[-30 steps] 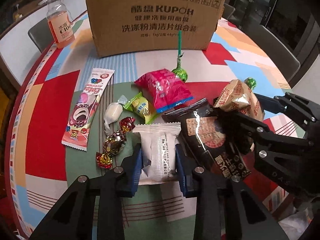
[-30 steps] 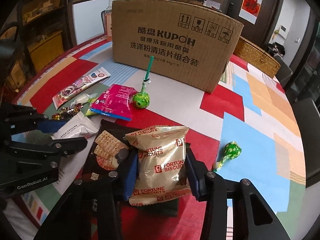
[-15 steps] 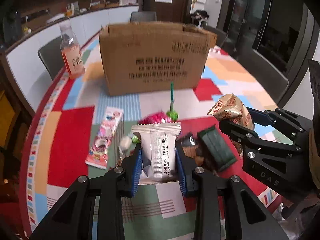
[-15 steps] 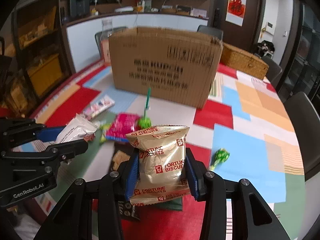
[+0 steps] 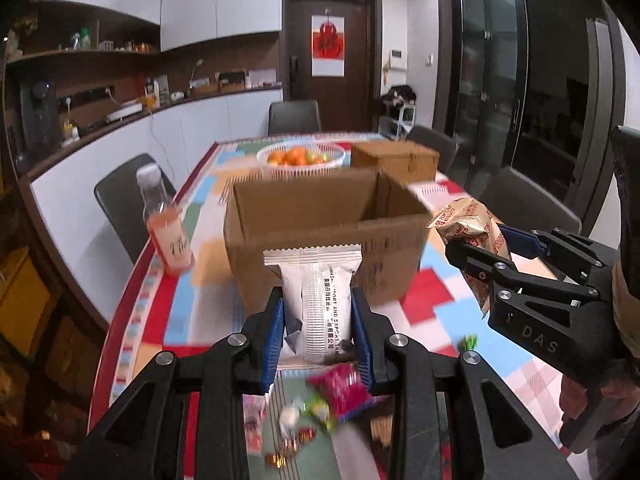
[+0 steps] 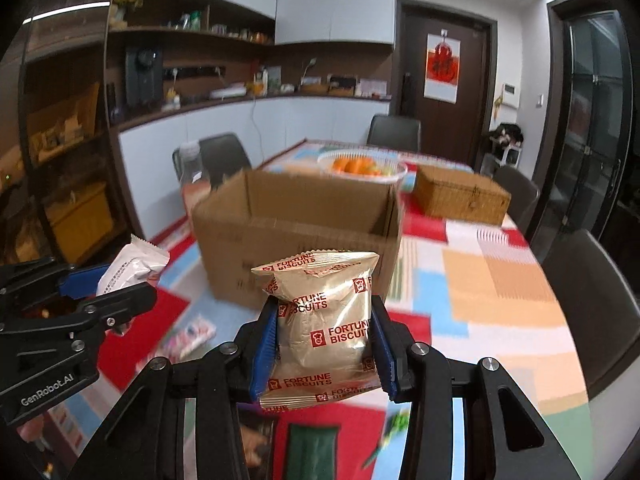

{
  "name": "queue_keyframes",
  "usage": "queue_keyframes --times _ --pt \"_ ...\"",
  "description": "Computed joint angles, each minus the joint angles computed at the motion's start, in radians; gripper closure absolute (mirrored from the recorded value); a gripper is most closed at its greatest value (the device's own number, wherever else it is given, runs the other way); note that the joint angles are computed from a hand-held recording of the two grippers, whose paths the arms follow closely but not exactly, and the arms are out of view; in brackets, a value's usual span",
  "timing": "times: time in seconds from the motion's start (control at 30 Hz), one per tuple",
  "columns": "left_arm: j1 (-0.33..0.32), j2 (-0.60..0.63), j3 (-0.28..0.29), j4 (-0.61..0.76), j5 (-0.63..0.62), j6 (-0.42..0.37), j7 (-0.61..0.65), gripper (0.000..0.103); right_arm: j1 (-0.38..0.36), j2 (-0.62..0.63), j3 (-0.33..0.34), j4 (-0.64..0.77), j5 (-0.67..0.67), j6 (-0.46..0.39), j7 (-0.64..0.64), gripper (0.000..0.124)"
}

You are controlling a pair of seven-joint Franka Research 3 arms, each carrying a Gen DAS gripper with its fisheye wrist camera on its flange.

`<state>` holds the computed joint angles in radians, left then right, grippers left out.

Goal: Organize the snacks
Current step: 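Carry both snacks over the cardboard box and open both tools to drop them, then grasp the wrapped candies with the left tool while the right tool grasps the pink snack bag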

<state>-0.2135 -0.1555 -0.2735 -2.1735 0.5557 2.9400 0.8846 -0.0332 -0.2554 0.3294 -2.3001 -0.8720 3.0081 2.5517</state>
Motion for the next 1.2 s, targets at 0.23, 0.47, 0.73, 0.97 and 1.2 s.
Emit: queue_keyframes --times 0.23,0.47,0.73,0.97,1.2 --pt "-0.003 0.124 0.018 0.179 0.017 -0.020 0.043 0.071 0.017 0.115 -0.044 0.153 -0.036 0.011 0.017 0.080" --pt "-0.031 0.284 0.043 0.393 -0.074 -0.097 0.176 0.071 0.119 0.257 -0.144 0.311 0.128 -0.036 -0.153 0.080" --pt "-0.039 0.452 0.042 0.597 -0.223 -0.221 0.319 0.071 0.192 0.392 -0.209 0.449 0.387 -0.118 -0.383 0.080" --pt "-0.069 0.484 0.083 0.634 -0.215 -0.262 0.279 0.051 0.285 0.436 -0.296 0.511 0.403 -0.159 -0.411 0.074" --pt "-0.059 0.355 0.083 0.456 -0.177 -0.186 0.233 0.045 0.371 0.346 -0.387 0.406 0.212 -0.114 -0.226 0.063"
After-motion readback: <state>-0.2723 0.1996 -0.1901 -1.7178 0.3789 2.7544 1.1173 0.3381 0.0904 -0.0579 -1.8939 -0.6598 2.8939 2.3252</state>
